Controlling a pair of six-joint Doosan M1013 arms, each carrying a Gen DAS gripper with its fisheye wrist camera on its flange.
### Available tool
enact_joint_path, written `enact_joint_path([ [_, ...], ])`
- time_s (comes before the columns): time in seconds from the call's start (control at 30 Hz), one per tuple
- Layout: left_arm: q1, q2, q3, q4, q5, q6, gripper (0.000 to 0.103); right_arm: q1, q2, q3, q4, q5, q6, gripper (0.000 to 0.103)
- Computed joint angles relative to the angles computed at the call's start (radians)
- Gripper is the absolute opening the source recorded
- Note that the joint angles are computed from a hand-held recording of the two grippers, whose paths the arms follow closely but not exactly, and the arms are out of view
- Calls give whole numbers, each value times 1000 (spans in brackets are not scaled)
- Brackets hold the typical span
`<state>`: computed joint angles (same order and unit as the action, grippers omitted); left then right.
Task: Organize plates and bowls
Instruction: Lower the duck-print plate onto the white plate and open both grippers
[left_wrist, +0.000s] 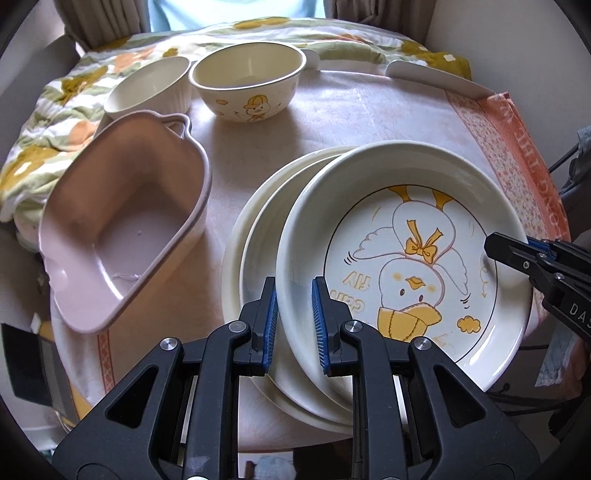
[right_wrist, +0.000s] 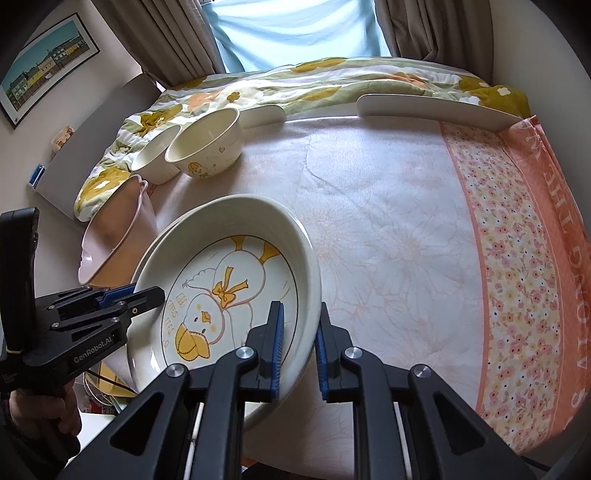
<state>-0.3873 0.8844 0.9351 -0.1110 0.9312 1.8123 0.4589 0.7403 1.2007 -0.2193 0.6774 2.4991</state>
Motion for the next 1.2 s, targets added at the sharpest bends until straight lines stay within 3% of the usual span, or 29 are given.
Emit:
enact_joint_path([
  [0.2, -41, -32, 65, 238, -108, -46, 16, 8, 8, -14, -29, 17, 6, 15],
  [0.6, -46, -48, 103, 314, -161, -81, 16, 22, 35, -56, -108, 77, 24, 15],
  [0.73, -60, -64, 141, 439, -219, -137, 16, 28, 44, -72, -139, 104, 19, 15],
  [1.2, -43, -55, 111, 346, -187, -101, 16, 32, 53, -85, -157, 117, 13, 15],
])
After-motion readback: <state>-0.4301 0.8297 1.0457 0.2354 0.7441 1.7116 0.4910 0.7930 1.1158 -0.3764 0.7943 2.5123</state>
